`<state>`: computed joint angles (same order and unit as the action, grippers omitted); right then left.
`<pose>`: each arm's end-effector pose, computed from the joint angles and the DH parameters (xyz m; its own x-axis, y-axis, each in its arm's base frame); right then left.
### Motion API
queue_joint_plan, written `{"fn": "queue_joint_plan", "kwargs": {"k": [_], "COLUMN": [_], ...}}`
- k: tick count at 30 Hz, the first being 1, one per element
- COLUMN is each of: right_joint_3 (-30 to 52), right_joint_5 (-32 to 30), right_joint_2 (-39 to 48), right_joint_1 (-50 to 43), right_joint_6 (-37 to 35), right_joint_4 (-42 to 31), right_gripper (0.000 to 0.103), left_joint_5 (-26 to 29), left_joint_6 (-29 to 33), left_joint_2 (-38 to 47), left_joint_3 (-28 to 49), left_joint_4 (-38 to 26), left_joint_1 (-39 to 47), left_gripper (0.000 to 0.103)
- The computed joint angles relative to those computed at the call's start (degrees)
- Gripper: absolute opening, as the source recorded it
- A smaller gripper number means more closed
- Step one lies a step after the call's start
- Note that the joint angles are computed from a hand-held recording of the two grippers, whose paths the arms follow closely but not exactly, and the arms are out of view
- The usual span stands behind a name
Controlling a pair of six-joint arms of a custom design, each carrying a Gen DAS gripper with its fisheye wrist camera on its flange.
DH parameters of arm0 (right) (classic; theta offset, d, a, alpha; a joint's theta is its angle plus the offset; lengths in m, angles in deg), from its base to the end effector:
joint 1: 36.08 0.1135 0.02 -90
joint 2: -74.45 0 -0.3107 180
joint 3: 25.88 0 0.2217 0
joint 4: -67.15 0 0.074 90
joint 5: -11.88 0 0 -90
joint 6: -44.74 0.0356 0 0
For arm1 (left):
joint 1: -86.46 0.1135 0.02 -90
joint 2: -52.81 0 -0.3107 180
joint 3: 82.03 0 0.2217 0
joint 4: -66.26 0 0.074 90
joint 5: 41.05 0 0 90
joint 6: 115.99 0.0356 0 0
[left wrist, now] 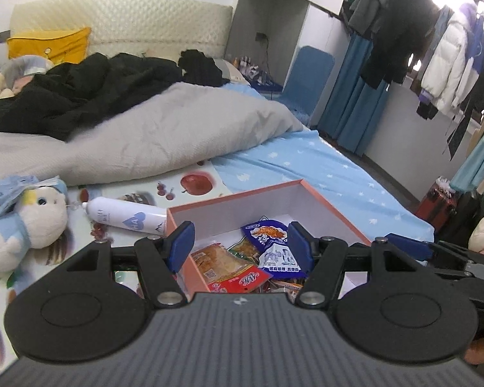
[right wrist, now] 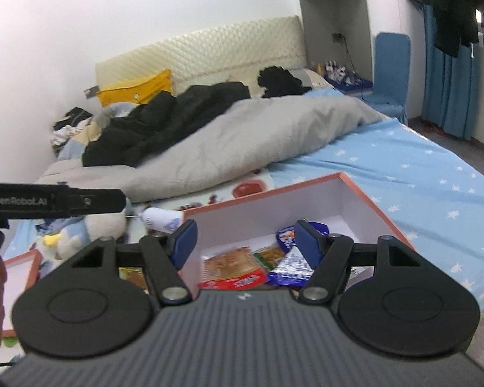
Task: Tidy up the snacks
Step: 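Open both tools to drop the packets into the pink box, then withdraw both tools from the pink box toward the remaining snacks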
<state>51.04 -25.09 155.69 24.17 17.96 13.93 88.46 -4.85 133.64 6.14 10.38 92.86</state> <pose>0.1462 0.1986 0.3234 -0.4648 0.2687 -0.8436 0.2344 0.9562 0.1754 0.2585 0.0062 0.3725 -0.5747 0.2155 -0.7895 0.5788 0.7890 -0.2059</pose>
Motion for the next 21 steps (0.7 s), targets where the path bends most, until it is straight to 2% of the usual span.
{"fn": "queue_joint_plan", "kwargs": {"k": [5,9,15,19,21], "right_joint_3": [3.0,5.7,9.3,10.9,11.8], "right_joint_5": [3.3,4.7,6.1,5.7,5.4], "right_joint_2": [2.2,4.9,9.5,11.8,13.1], "right_joint_1": [5.4,8.7,12.8,14.5,15.2], "right_joint_6": [3.3,5.8,7.3,7.8,8.2], "right_joint_4": [-2.6,-4.9,-7.4,-7.4,-7.4], "right_gripper": [0.069,0.069,0.069,0.069,0.069], "left_joint_5": [5.6,9.4,12.2,13.2,13.5], "left_joint_6": [6.9,12.8,22.7,28.6,33.0], "left_joint_2": [-3.0,-3.9,-2.6,-2.1,-1.2], "left_joint_3": [0.2,0.0,0.8,0.2,0.3], "left_joint_4": [-6.7,-11.9,-20.4,-24.0,-26.5], "left_joint_1": [9.0,16.9,27.1,32.8,35.7], "left_gripper": [0.069,0.074,0.074,0.085,0.086]}}
